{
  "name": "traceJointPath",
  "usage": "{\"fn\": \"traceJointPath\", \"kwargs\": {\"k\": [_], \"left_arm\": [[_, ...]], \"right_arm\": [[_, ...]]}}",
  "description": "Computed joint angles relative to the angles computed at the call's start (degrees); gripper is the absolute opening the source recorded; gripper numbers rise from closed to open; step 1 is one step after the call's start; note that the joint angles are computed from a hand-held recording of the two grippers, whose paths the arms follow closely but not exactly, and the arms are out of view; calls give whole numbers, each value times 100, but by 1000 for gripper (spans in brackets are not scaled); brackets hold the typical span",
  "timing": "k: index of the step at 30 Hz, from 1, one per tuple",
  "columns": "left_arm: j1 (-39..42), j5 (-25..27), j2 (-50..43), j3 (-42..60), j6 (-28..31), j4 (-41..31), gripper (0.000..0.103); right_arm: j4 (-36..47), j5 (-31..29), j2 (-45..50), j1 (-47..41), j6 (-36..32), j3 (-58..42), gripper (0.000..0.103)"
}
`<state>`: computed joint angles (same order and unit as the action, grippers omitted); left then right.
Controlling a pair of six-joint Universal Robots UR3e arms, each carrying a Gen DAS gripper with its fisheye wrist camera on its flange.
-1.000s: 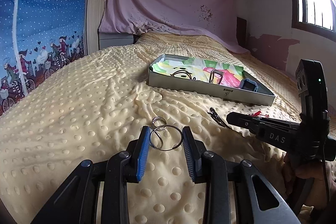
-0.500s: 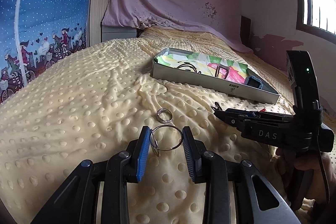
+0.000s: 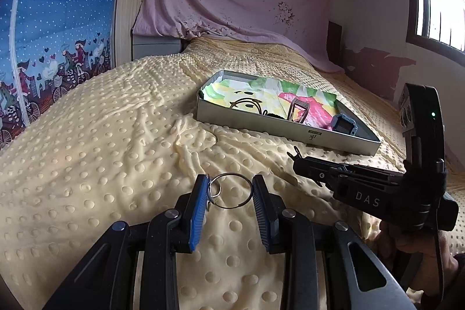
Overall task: Organize jewelry
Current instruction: 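Grasp the linked silver rings with the left tool while the right tool grasps the black hair clip, then carry the rings with the left tool into the tray while the right tool releases the hair clip there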
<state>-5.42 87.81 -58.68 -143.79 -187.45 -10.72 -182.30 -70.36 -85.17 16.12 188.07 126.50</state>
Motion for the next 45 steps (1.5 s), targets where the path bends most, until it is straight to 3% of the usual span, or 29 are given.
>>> {"fn": "traceJointPath", "kwargs": {"k": [5,11,17,22,30,32,34,36,41,43,45], "left_arm": [[-255,66,-1103,994,-138,262,29],[-546,231,-2865,2753,-382,397,29],[-598,143,-4164,4308,-477,-340,29],[-607,183,-4689,4938,-528,-936,29],[-613,257,-4776,4830,-604,-924,30],[-619,283,-4767,4787,-668,-904,35],[-600,278,-4745,4680,-712,-745,57],[-666,471,-4706,4599,-754,-575,66],[-646,468,-4501,4439,-822,-562,66],[-663,510,-4364,4272,-827,-463,69],[-732,660,-4184,4029,-839,-270,79]], "right_arm": [[-289,19,-375,-328,116,195,11],[45,129,-686,-1063,53,-25,11],[484,23,-367,-1503,15,-544,12],[1012,-162,91,-1423,-180,-1023,12],[919,-181,316,-1406,-182,-992,12],[839,-199,314,-1411,-147,-937,12],[735,-229,299,-1424,-110,-854,18],[705,-179,280,-1458,-112,-807,25],[394,-284,63,-1488,-109,-506,26],[156,-335,-143,-1534,-75,-245,37],[-113,-383,-404,-1586,-50,62,43]]}}
